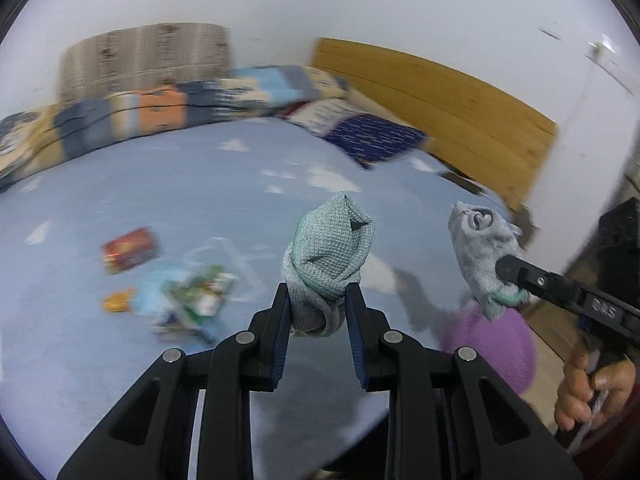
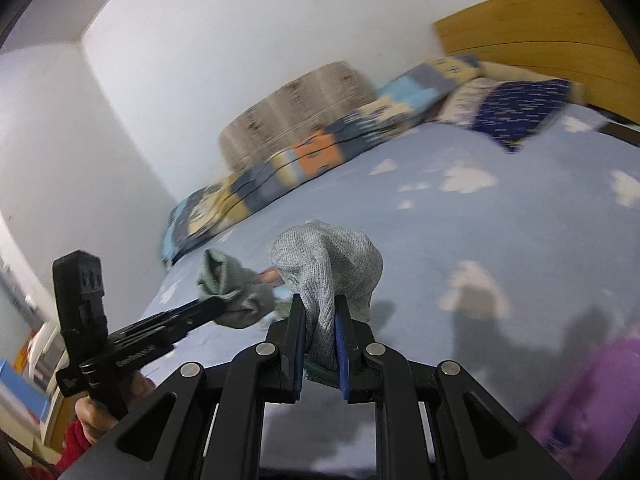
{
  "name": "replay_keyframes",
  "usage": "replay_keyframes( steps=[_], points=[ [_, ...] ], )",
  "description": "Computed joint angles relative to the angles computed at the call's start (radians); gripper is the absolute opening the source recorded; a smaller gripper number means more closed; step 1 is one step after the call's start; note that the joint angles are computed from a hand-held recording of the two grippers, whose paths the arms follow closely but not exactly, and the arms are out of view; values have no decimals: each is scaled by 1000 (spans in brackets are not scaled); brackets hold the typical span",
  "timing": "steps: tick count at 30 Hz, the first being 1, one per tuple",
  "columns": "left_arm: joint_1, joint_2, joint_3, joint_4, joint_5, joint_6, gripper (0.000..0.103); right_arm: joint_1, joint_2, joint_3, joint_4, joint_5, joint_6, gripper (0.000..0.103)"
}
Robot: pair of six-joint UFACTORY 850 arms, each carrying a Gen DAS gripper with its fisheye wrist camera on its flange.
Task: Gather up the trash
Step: 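Carry both socks over the purple basket and open both tools, then move both open tools back over the remaining trash on the bed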
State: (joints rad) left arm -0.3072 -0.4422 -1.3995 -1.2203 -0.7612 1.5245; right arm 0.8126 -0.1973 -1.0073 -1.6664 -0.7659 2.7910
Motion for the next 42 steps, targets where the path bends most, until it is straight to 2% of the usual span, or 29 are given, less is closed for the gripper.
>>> replay_keyframes(
  steps=[6,10,15,18,24,25,26,27,28,30,37,42],
  points=[
    [-100,78,84,45,-63,13,26,132,189,200,240,-215,17,13],
    [-178,119,130,70,-54,19,26,228,269,283,375,-342,57,13],
    [-257,120,134,127,-57,-51,26,282,326,351,457,-405,113,13],
    [-305,125,144,163,-27,-75,26,310,353,389,486,-431,151,13],
    [-383,103,131,235,-11,-149,26,337,396,457,520,-443,229,15],
    [-393,102,131,243,-10,-159,30,332,398,465,523,-433,237,16],
    [-403,98,127,253,-3,-175,41,329,400,473,529,-424,244,16],
    [-406,96,125,253,0,-182,47,324,403,479,535,-410,247,17],
    [-404,96,126,241,-1,-177,53,316,408,487,545,-389,248,27],
    [-396,99,128,230,-3,-163,53,311,414,499,559,-366,260,43],
    [-326,105,128,197,1,-156,53,310,407,489,530,-377,258,44],
    [-252,112,141,185,42,-137,53,241,367,438,426,-294,195,44]
  ],
)
